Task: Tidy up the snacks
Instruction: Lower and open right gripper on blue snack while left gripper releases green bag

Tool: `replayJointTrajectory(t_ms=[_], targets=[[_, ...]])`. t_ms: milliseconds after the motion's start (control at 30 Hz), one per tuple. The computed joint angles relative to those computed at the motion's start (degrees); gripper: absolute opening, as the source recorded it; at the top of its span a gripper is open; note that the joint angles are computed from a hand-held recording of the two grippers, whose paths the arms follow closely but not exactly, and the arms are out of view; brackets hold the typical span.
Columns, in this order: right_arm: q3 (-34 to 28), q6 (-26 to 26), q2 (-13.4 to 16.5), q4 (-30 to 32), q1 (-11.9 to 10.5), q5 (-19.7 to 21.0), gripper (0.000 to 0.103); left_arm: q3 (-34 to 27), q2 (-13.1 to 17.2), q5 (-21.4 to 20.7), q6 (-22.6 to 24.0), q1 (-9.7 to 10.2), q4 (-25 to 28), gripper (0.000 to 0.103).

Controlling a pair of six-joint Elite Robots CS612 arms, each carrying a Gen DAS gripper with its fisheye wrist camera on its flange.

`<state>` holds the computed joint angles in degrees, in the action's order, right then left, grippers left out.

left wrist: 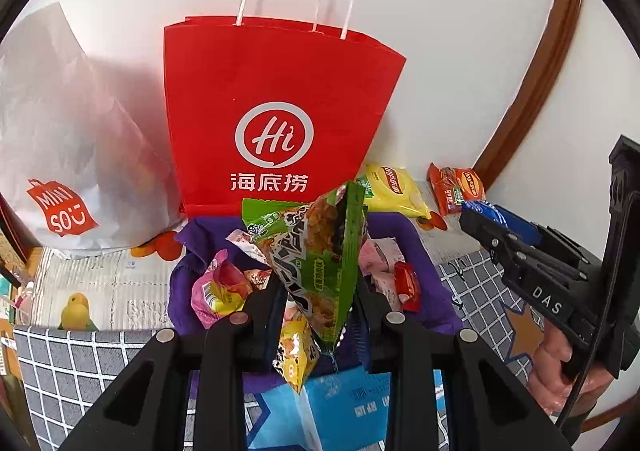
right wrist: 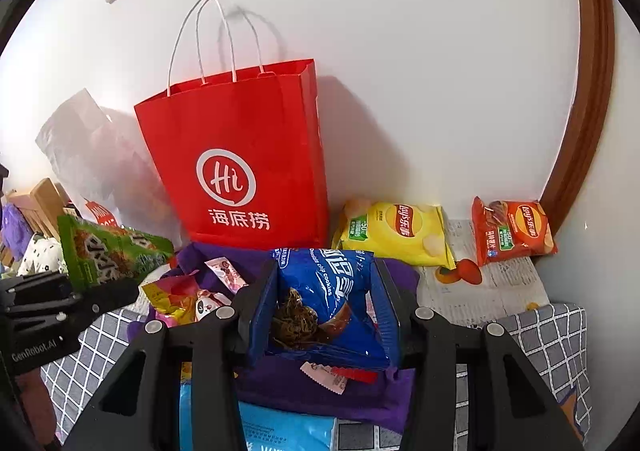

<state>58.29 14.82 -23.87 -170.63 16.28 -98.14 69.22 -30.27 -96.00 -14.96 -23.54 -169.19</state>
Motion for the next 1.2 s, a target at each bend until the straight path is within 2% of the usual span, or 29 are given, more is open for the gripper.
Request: replayJointTrajectory(t_ms=[433,700,900,1067,1200], targets=[[-4.1,0.0,3.1,5.2,-0.7,1.0,0.045,-5.7,4.1,-1.7,-0.5,0.76,4.4,0.028],[-5.6,0.3,4.4,8.7,-1.5,1.0,0.045,-8.0,5.9,0.8,-0.2,1.09,7.0,0.028],[-6.1,1.0,5.0,10.3,-2.0,1.9,0.046,-9.7,7.0,0.0,-1.6,1.71,8.7,0.028],[-7.3,-0.4,5.7,12.3,-1.8,2.6,0.046,-10.8,7.8,-2.2,-1.1,1.75,10.0,0.028],[-8.8,-1.5,6.6,14.5,-1.5,3.6,0.046,-11.5,8.4,-2.4,-0.7,1.55,11.4,0.028]])
